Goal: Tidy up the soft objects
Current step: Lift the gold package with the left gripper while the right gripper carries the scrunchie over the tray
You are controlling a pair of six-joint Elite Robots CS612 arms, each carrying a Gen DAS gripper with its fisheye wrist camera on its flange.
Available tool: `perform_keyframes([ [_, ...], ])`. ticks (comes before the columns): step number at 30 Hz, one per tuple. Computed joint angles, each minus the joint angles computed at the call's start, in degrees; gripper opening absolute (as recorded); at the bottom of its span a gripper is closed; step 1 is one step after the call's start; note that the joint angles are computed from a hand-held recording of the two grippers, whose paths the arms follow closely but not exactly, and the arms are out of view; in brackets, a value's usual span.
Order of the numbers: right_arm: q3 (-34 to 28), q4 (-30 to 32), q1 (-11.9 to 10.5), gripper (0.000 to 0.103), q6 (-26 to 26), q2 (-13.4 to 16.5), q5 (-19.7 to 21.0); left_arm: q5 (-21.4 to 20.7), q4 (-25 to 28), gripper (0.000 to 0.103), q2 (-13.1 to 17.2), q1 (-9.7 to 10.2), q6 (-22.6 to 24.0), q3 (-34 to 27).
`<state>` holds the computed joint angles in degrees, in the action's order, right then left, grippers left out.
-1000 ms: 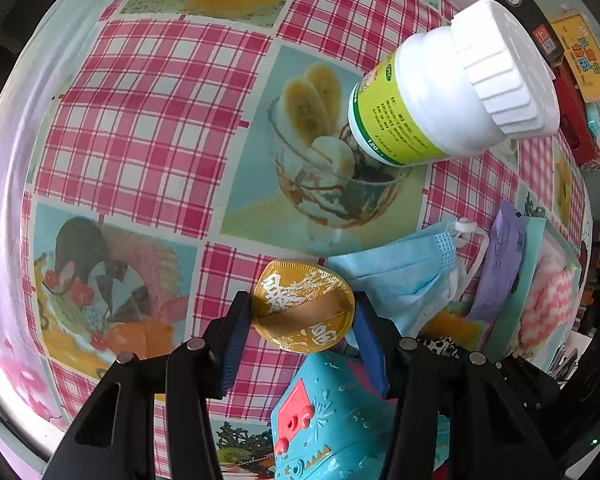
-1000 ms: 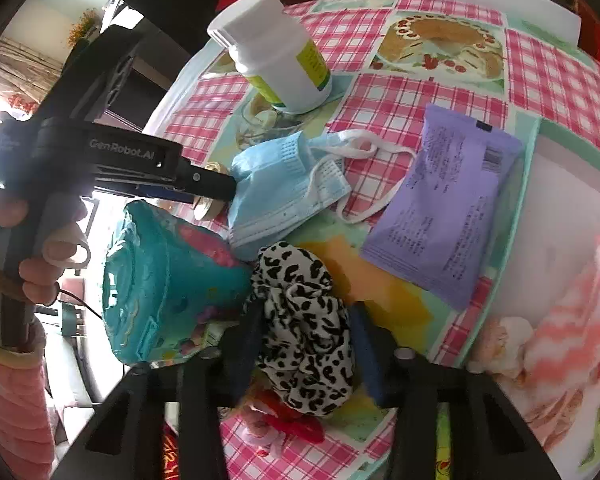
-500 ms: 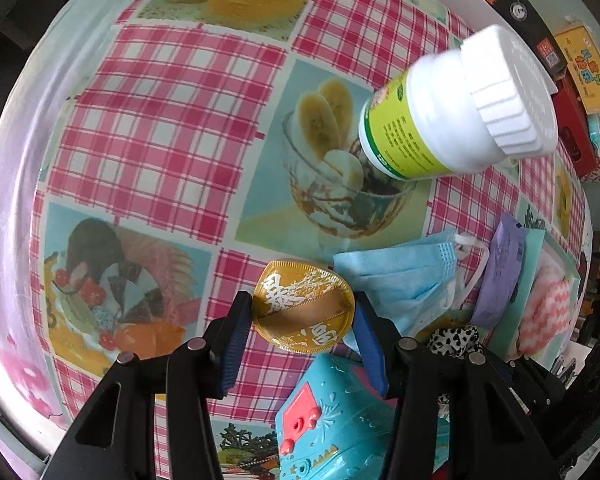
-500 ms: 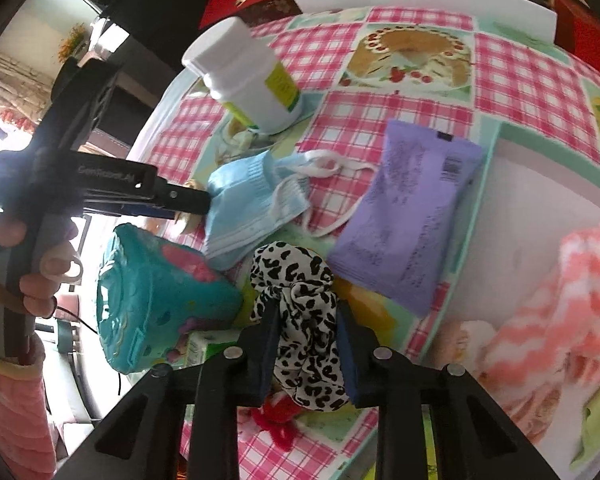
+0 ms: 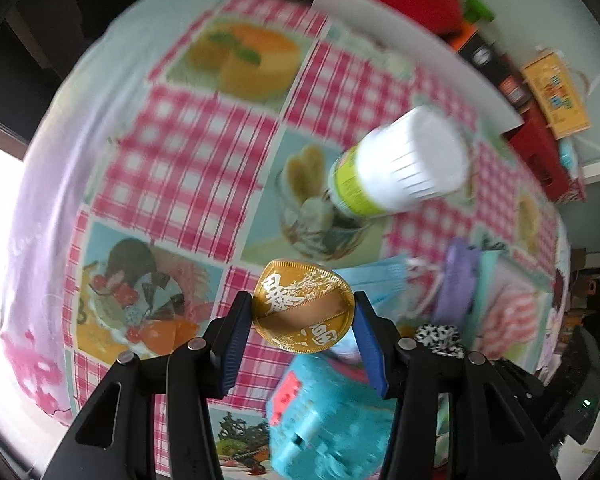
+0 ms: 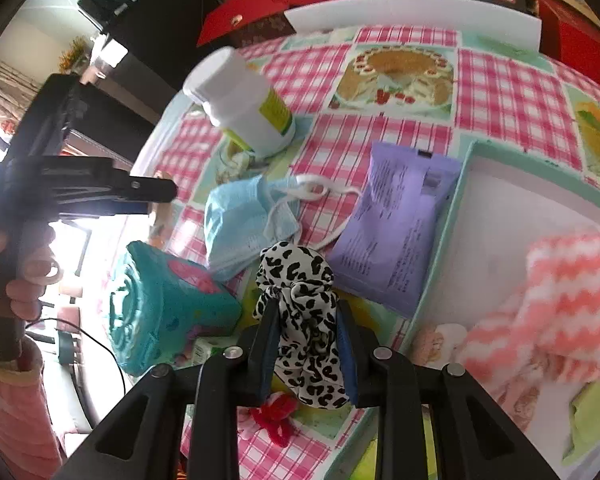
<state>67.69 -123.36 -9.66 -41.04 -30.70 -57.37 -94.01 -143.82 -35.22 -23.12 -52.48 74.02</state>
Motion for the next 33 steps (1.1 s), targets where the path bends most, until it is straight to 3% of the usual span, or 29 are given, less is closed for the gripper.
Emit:
perform_keyframes([
  [7,2.2,-5.0,-1.6,0.029,2.9,-1.9,3.1,7.8,-8.0,0.052,-3.8,-3.16,0.5,3.3],
  [15,4.5,-14.3,-3.8,0.029,9.5,-3.6,5.1,14.5,-11.6,0.052,-4.1,-6.72,5.1,0.6],
  [23,5.7,-23.2,-6.3,0.029,17.6,-3.9,4.1,14.7,-14.4,0.052,-2.1,-8.91,6.9,-3.1],
  [33,5.1,-31.6,-10.2,0.029,30.9,-2.9,-0.3,11.1,-12.9,0.051,3.7,-9.65,8.3,-11.7],
])
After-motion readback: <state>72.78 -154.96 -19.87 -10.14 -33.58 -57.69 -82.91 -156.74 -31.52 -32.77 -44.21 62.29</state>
